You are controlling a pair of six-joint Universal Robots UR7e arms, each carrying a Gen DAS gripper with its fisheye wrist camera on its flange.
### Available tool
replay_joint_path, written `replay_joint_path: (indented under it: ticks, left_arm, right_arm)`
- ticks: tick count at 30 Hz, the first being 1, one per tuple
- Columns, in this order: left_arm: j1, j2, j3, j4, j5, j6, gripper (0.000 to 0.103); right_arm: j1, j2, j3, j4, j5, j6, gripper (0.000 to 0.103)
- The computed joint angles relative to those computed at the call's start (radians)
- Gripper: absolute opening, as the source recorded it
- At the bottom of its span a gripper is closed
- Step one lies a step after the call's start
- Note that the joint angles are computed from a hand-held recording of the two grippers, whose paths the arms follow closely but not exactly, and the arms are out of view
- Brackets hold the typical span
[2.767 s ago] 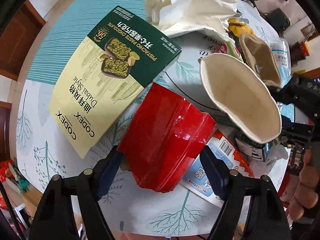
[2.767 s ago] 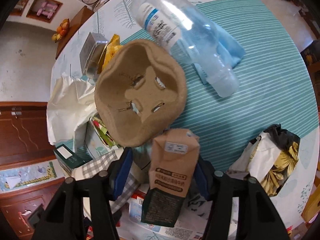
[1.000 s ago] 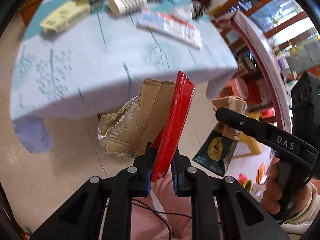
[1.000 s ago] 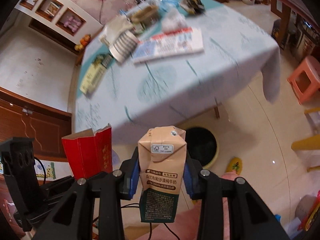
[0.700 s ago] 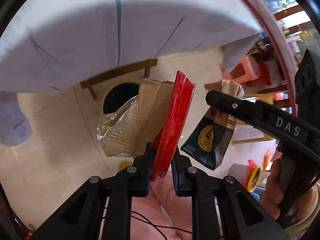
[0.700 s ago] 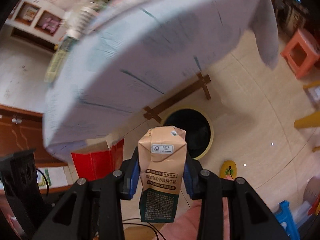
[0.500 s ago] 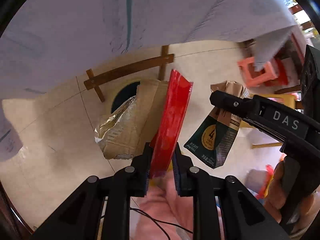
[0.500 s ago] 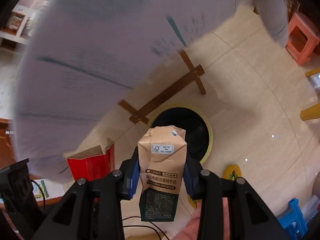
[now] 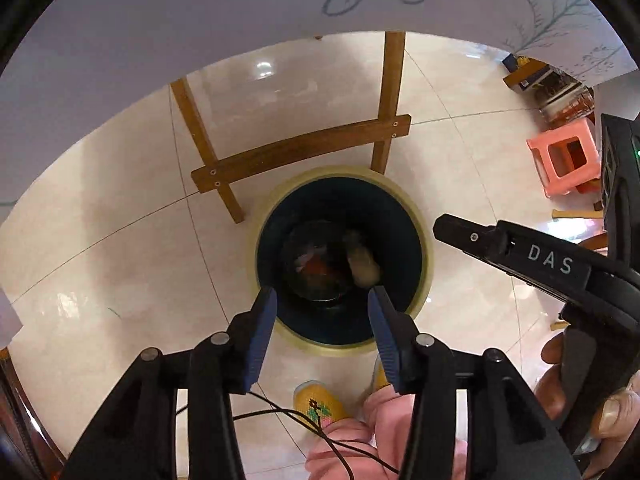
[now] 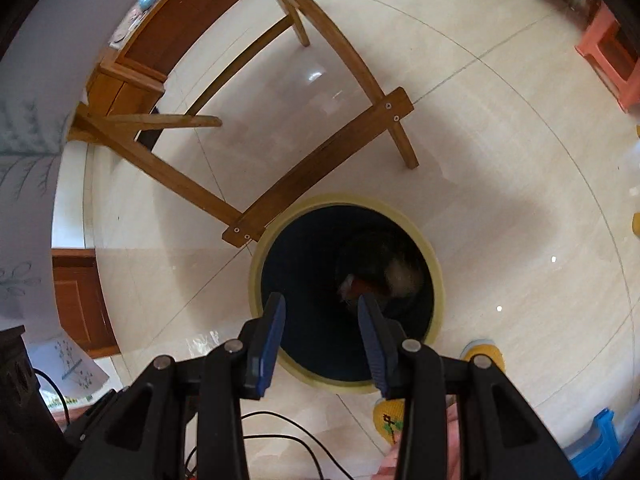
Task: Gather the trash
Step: 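Open both tools to drop the items into the bin, then grasp the CODEX chocolate box with left tool while right tool grasps the white plastic bag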
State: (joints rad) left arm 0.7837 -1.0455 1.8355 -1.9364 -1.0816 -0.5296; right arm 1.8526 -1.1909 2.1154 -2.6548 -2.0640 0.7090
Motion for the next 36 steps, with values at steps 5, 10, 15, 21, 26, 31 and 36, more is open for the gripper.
replay_joint_path:
  ticks: [5,10,15,21,26,31,36]
  left_arm:
    - [-0.060,-0.044,-0.006,0.052,0.055,-0.078,0.046]
    - [-0.118,-0.089,-0.061,0.150,0.051,-0.154,0.046]
    - [-0.186,-0.119,-0.167,0.277,0.064,-0.195,0.046]
    - [-0.252,-0.099,-0.386,0.450,0.072,-0.232,0.046]
    - [-0.292,-0.041,-0.610,0.602,0.101,-0.258,0.046]
    - [-0.336,0.032,-0.826,0.710,0.152,-0.282,0.057]
    - [-0.363,0.118,-1.022,0.825,0.186,-0.288,0.062]
  right_arm:
    - [0.049,-0.031,-0.035,0.092,-0.015,-0.034,0.039]
    - [0.122,-0.089,-0.094,0.241,-0.024,-0.021,0.039]
    - [0.209,-0.143,-0.206,0.432,-0.024,0.003,0.039]
    - [0.316,-0.151,-0.416,0.649,-0.054,-0.012,0.039]
    - [0.376,-0.122,-0.602,0.761,-0.094,-0.065,0.039]
    - [0.429,-0.076,-0.772,0.825,-0.146,-0.146,0.038]
    - [0.468,-0.042,-0.879,0.804,-0.196,-0.253,0.039]
